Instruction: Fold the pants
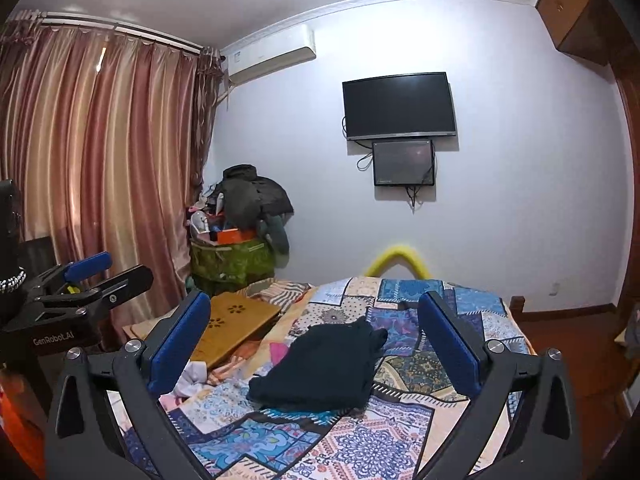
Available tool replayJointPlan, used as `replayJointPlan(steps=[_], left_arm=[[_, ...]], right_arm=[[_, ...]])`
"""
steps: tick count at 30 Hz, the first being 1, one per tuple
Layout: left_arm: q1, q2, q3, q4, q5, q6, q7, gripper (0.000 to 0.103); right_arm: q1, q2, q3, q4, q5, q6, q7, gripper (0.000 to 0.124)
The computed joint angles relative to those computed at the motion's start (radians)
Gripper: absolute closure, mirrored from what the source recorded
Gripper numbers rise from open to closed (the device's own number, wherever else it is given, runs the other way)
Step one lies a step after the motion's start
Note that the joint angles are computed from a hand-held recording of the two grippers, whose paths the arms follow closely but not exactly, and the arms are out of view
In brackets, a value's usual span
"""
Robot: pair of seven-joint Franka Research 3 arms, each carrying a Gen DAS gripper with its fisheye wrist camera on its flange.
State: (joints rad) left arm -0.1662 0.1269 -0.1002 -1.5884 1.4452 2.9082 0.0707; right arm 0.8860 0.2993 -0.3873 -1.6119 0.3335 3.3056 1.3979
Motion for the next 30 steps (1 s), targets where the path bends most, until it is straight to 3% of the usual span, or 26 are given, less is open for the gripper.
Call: replayJointPlan(steps=[4,30], left_arm=[[-0.002,0.002,-0.001,-0.003,-0.016,-0.001,0.018,0.0],[0.01,0.011,0.013,-0.013,-0.095,0.05,0.093,0.0]], right_arm=[[0.052,0.004,-0.06,-0.006,0.0,-0.006,0.004,0.021],[0.078,-0.011,-0.111,-0.026,-0.121,-0.033,0.143,0.021]])
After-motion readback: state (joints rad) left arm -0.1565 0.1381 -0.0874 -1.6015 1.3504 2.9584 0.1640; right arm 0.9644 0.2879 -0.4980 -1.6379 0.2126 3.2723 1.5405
